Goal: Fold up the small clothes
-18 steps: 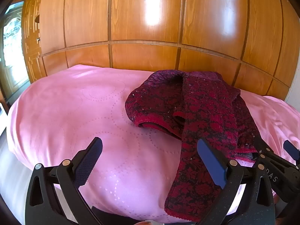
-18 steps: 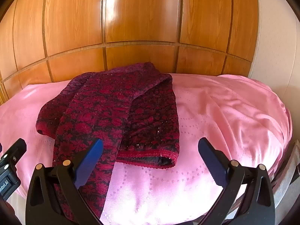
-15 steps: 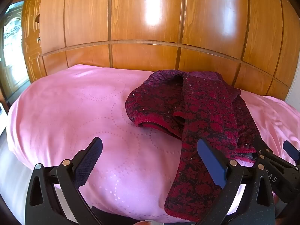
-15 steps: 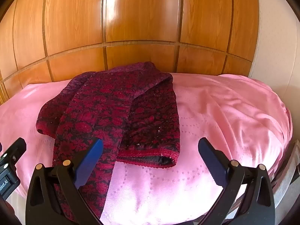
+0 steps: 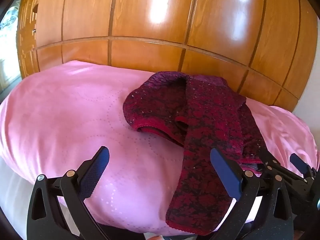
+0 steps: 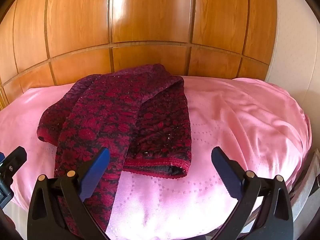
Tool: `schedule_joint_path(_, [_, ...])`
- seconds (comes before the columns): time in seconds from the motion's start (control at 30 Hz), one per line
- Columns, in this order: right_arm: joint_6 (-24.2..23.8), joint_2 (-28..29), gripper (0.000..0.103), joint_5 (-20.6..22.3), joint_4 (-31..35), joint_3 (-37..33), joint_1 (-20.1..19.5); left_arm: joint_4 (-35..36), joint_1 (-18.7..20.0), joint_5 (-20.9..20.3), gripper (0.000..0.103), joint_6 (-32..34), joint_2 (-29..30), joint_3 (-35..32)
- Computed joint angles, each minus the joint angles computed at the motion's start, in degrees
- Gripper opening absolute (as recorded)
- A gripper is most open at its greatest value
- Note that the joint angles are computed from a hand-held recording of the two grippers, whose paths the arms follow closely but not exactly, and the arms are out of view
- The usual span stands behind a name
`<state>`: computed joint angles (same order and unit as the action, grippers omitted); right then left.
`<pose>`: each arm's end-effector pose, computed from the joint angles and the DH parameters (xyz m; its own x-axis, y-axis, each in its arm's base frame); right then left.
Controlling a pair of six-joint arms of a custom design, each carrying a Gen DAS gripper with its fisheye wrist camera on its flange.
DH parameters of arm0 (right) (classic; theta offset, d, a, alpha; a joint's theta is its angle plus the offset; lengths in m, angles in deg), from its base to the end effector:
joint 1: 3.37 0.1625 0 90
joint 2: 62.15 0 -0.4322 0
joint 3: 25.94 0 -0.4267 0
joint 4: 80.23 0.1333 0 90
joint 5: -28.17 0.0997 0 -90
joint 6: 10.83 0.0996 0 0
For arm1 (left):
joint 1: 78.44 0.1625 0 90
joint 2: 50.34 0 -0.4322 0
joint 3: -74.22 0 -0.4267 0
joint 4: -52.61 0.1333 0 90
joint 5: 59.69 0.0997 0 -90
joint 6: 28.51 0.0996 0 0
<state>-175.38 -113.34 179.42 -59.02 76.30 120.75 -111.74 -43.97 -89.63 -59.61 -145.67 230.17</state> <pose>0.2954 -0.3540 0.0914 -0.6706 0.1632 0.7237 -0.3690 0.7730 -0.5161 -0.1048 -0.3383 0.1964 -0.8007 -0.0313 -0.5982 0.4523 0.6232 -0.6380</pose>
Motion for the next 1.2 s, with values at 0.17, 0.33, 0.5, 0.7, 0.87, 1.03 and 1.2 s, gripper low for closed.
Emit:
schedule_joint_path(0.17, [0.34, -0.08, 0.101, -0.15, 0.4, 0.15, -0.28, -0.9, -0.3, -0.25, 0.1, 1.22, 0.55, 0.0])
schedule_joint_path(0.33, [0.61, 0.17, 0.101, -0.21, 1.08, -0.1, -0.64, -2.17, -1.18, -0.33, 0.1, 3.05, 0.65, 0.37])
schedule_joint_path(0.5, [0.36, -0.08, 0.101, -0.07, 0.64, 0.22, -0.78, -2.49, -2.45, 0.23, 0.1, 3.91, 0.64, 0.84])
schedule_joint_path(0.7, [0.02, -0.19, 0.101, 0.07, 0.55, 0.31, -0.83, -2.11, -2.62, 0.11, 0.1, 4.16, 0.51, 0.81])
schedule_joint_path(0.87, [-0.06, -0.16, 0.101, 0.16, 0.57, 0.33, -0.87, -1.3, -3.21, -0.2, 0.1, 4.56, 0.27, 1.0])
schedule_joint_path(1.03, [0.1, -0.1, 0.101, 0.37, 0.81, 0.27, -0.96, -1.78, -3.92, -0.73, 0.1, 5.56, 0.59, 1.24])
schedule_joint_path(1.2, [0.38, -0.02, 0.101, 0.49, 1.07, 0.27, -1.17, -2.3, -4.26, -1.15, 0.1, 6.97, 1.14, 1.3])
